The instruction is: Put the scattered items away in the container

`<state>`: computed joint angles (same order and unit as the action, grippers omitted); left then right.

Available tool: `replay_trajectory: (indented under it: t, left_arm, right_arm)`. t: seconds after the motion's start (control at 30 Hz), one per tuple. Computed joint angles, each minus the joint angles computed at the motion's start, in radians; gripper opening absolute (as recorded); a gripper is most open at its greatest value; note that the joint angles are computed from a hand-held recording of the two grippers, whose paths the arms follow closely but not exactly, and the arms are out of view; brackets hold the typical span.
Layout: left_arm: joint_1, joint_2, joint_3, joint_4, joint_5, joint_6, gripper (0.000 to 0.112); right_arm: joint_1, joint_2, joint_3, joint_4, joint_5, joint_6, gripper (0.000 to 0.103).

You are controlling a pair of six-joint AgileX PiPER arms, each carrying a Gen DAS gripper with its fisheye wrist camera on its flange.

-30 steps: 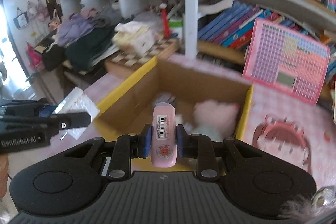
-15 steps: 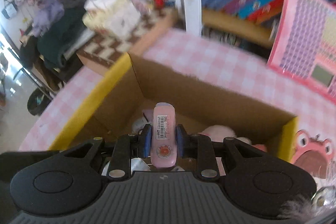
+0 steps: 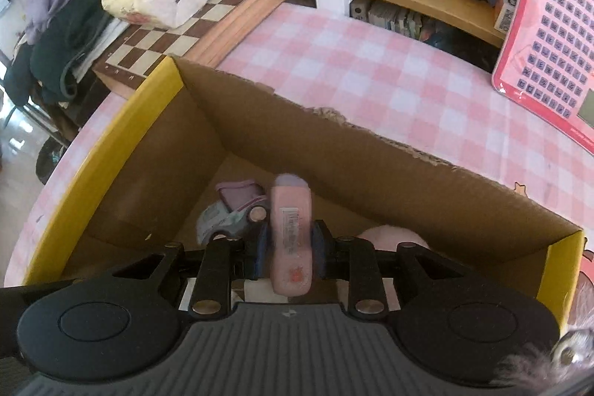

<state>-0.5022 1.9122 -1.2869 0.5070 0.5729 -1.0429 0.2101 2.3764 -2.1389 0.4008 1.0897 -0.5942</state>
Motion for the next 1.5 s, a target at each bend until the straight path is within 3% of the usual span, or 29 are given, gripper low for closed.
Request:
replay_trajectory:
  t: [0.1,0.17,0.5,0.77,1.03,1.33,1.5]
  left_arm:
    - [-0.011,-0.021,0.022,0.055,-0.029,-0.055,0.049]
    - [-0.035,-0.044,0.047,0.138,-0.032,-0.125,0.054]
    - [-0.140,-0.208,0.227,0.407,-0.045,-0.411,0.062]
    - [-0.261,-0.365,0.356,0.581,0.002,-0.597,0.071]
    - [-0.496,-0.518,0.477,0.642,0.195,-0.710,0.083]
    - [-0.792,-0.642,0.588,0.577,0.479,-0.881,0.089]
    - [-0.936,-0.641,0.616,0.528,0.621,-0.998,0.095]
  right_arm:
    - [-0.020,-0.028,0.035,0.058,-0.003,-0.011,0.042]
    - [-0.031,-0.062,0.076,0.090,-0.014,-0.025,0.043]
    - [-0.105,-0.338,0.411,0.232,-0.124,-0.152,0.046]
    - [-0.167,-0.607,0.731,0.348,-0.232,-0.290,0.051]
    - [-0.283,-0.934,1.085,0.480,-0.307,-0.455,0.061]
    - [-0.502,-1.267,1.408,0.591,-0.248,-0.639,0.069]
    - [-0.632,-1.429,1.554,0.585,-0.172,-0.730,0.077]
